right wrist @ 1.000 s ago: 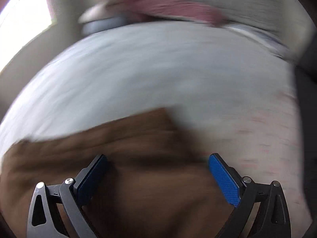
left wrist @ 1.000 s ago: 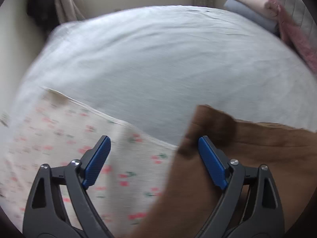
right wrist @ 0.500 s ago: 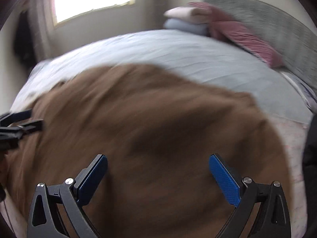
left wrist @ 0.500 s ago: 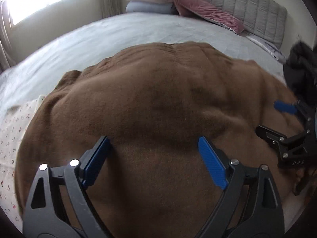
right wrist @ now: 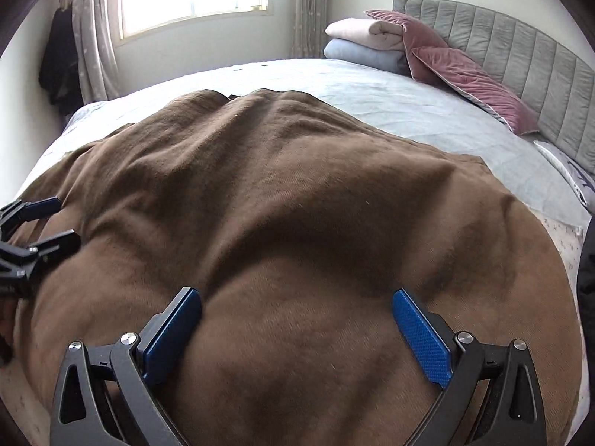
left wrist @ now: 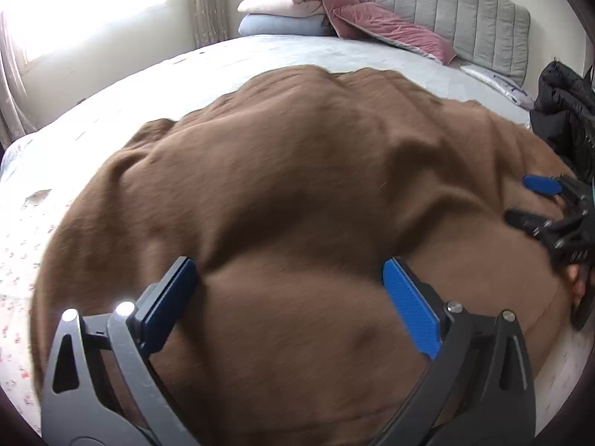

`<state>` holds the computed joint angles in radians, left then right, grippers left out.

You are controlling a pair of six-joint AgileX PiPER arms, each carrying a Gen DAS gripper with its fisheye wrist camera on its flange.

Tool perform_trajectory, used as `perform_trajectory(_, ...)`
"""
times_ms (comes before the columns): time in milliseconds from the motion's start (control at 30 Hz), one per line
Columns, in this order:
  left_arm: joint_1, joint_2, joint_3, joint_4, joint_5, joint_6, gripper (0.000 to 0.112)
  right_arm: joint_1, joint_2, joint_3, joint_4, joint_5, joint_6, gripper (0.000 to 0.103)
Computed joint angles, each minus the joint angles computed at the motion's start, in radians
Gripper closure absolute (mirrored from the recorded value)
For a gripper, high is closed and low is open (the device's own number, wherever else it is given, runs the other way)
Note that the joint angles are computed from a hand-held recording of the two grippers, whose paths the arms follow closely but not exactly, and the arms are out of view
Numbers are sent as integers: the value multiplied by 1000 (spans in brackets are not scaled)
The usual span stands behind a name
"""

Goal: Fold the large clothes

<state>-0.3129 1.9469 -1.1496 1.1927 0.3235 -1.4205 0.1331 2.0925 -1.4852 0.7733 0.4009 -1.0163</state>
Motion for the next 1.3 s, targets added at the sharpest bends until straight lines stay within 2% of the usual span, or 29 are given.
perform_trajectory(100, 46, -45, 64, -39, -11, 50, 11, -36, -19, 28, 84, 43, -90, 0)
perform_trajectory(233, 72, -116, 184, 155, -8, -110, 11, -77, -63, 90, 161, 84, -207, 0)
perform_trajectory(333, 73, -163, 262, 288, 38, -203, 11, -119, -73, 98, 159, 131, -251, 0)
perform_trajectory(400, 102, -199, 304, 311, 20, -222, 11, -160, -96, 134, 153, 129, -295, 0)
perform_trajectory(467, 132, -231, 335, 265, 33, -189, 9, -237, -127, 196, 241, 152, -456, 0)
perform_trajectory(500, 163, -246, 353, 244, 6, -178, 9, -266, -134, 215, 270, 154, -510, 0)
perform_trajectory(567, 261, -298, 404, 145, -112, -136, 9, -351, -162, 252, 321, 215, -611, 0)
perform_trajectory(600, 298, -336, 436, 59, -162, -93, 9, -382, -186, 279, 329, 216, -639, 0)
perform_trajectory(633, 304, -364, 457, 14, -172, -72, 9, -408, -214, 306, 319, 202, -637, 0)
perform_trajectory(700, 239, -440, 501, 16, -85, -117, 9, -438, -246, 327, 207, 172, -513, 0)
perform_trajectory(767, 101, -525, 535, -30, 72, -127, 9, -493, -270, 317, 85, 244, -356, 0)
perform_trajectory(800, 28, -568, 541, -83, 145, -114, 9, -515, -307, 339, 68, 251, -334, 0)
perform_trajectory(867, -73, -632, 540, -172, 230, -99, 9, -545, -390, 388, 64, 259, -337, 0)
perform_trajectory(967, -176, -684, 476, -427, 304, 48, 10, -590, -538, 428, 35, 353, -282, 0)
perform_trajectory(1033, -238, -696, 440, -515, 350, 77, 10, -602, -610, 419, -11, 448, -193, 0)
perform_trajectory(1133, -372, -662, 341, -559, 475, 54, 10, -624, -700, 410, -48, 595, -113, 0)
perform_trajectory(1200, -449, -663, 308, -559, 520, 5, 10, -650, -772, 412, -46, 690, -83, 0)
perform_trajectory(1300, -553, -667, 273, -562, 584, -100, 10, -642, -861, 417, -52, 747, -15, 0)
